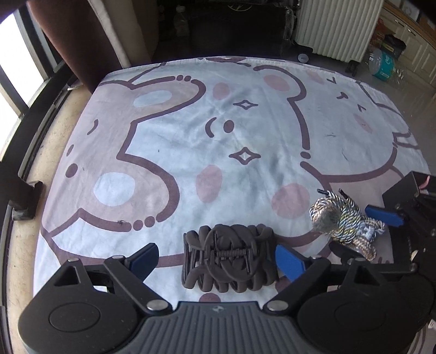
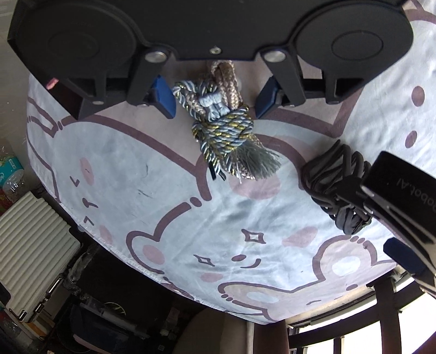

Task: Organize objects
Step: 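Close the left tool on the spiral clip while the right tool grips the braided rope toy, then lift and carry the clip with the left tool over the box while the right tool carries the rope toy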

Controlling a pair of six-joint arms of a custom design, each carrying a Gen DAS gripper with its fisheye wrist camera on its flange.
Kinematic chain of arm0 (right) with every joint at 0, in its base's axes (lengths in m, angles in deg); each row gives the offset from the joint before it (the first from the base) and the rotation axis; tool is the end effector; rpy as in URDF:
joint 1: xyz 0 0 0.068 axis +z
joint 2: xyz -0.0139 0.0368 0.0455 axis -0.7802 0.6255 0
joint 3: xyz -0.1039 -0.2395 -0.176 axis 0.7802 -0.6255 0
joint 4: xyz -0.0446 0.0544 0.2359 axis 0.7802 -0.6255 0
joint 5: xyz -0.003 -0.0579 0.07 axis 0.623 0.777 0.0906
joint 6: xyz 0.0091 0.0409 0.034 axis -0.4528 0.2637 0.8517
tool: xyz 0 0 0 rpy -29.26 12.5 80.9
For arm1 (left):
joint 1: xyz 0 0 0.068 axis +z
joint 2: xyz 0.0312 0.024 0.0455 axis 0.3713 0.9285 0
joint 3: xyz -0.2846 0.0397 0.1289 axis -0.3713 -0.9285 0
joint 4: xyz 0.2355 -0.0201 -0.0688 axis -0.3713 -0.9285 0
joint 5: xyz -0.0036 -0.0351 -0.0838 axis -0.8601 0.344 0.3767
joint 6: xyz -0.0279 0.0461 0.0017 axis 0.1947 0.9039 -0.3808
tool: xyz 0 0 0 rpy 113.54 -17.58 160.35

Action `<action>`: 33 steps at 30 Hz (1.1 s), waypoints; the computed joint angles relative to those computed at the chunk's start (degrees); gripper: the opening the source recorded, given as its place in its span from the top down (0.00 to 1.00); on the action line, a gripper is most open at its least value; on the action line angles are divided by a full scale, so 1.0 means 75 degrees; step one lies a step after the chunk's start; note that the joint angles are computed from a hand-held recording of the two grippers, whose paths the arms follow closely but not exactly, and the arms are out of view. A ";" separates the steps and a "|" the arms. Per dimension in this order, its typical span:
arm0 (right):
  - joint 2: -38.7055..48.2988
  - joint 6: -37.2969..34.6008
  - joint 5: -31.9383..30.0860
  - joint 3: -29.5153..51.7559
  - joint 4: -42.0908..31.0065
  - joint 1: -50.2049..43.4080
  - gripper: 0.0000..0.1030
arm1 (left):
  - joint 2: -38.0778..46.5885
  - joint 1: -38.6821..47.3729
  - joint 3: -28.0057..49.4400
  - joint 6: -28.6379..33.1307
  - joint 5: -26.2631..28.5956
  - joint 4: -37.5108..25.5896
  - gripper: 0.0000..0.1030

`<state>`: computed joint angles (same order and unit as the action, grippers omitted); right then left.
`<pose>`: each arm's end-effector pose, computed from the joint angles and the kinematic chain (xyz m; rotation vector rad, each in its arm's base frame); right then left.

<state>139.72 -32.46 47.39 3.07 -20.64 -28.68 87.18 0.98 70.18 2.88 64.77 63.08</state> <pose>0.2811 0.1063 0.1335 -0.3770 2.5737 -0.2241 0.3514 -0.1331 0.1665 0.4388 2.6917 -0.0925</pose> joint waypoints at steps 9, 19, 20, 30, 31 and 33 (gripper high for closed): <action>-0.0223 0.0614 -0.0639 0.0472 -0.1186 -0.0174 0.58 | 0.0134 0.0088 0.0262 -0.0527 0.0445 -0.0364 0.43; -0.0718 0.1041 -0.0833 0.0433 -0.1624 -0.0137 0.58 | -0.0255 0.0022 0.0058 -0.0261 0.0336 -0.0442 0.59; -0.0765 0.1057 -0.0815 0.0437 -0.1666 -0.0106 0.58 | -0.0282 0.0046 0.0045 -0.0299 0.0348 -0.0463 0.59; -0.1449 0.1527 -0.0811 0.0353 -0.1958 -0.0170 0.58 | -0.0760 0.0034 -0.0111 -0.0437 0.0266 -0.0573 0.59; -0.1522 0.1568 -0.0809 0.0334 -0.1981 -0.0178 0.58 | -0.0831 0.0014 -0.0131 -0.0444 0.0228 -0.0572 0.59; -0.1702 0.1665 -0.0826 0.0288 -0.2022 -0.0209 0.58 | -0.0984 -0.0011 -0.0164 -0.0493 0.0210 -0.0594 0.59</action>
<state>126.95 -19.97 41.19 5.22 -35.81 -30.25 79.80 0.90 68.95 -0.81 66.35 58.63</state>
